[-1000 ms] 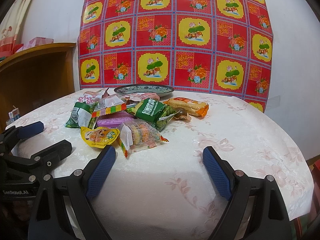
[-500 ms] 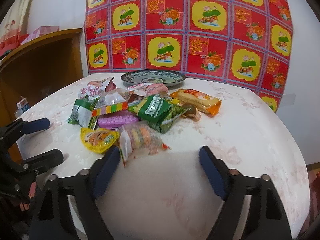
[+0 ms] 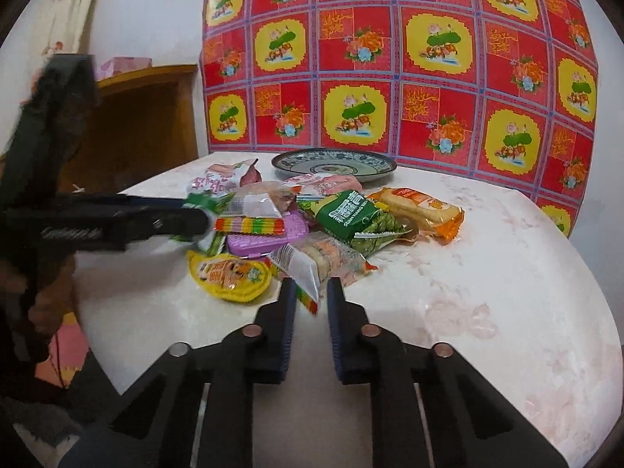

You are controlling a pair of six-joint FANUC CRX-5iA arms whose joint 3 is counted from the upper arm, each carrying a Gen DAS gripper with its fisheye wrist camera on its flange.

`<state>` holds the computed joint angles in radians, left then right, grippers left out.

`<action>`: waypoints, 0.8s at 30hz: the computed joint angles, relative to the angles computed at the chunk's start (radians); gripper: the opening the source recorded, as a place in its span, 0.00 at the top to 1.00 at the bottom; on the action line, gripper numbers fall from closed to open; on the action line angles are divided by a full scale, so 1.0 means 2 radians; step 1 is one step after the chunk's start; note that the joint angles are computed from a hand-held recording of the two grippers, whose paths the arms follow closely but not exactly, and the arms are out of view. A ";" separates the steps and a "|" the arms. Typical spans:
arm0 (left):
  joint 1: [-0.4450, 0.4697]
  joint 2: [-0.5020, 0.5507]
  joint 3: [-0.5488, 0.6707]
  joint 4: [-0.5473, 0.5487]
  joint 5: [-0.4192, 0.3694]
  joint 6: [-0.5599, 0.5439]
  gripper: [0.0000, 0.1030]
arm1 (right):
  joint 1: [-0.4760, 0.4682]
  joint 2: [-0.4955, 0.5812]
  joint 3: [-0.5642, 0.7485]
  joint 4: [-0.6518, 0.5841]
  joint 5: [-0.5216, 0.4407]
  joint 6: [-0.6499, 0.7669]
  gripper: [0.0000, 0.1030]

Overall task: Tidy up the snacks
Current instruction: 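Grasp the green snack bag with the left gripper while the right gripper grasps the clear wrapped snack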

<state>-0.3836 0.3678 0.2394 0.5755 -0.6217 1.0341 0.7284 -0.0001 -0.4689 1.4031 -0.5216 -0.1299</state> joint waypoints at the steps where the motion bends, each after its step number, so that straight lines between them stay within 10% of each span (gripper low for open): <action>1: 0.000 0.002 0.003 -0.002 -0.001 0.003 0.53 | -0.003 -0.004 -0.007 0.013 0.005 -0.011 0.89; 8: 0.001 0.004 0.002 0.006 0.002 0.003 0.57 | -0.023 -0.020 -0.025 0.030 0.046 -0.043 0.90; 11: 0.001 0.001 -0.003 0.008 0.009 0.004 0.59 | -0.013 -0.013 -0.006 -0.024 0.030 -0.004 0.57; 24: 0.010 -0.025 -0.051 0.048 0.034 -0.036 0.63 | 0.018 0.042 0.141 -0.297 -0.052 0.278 0.46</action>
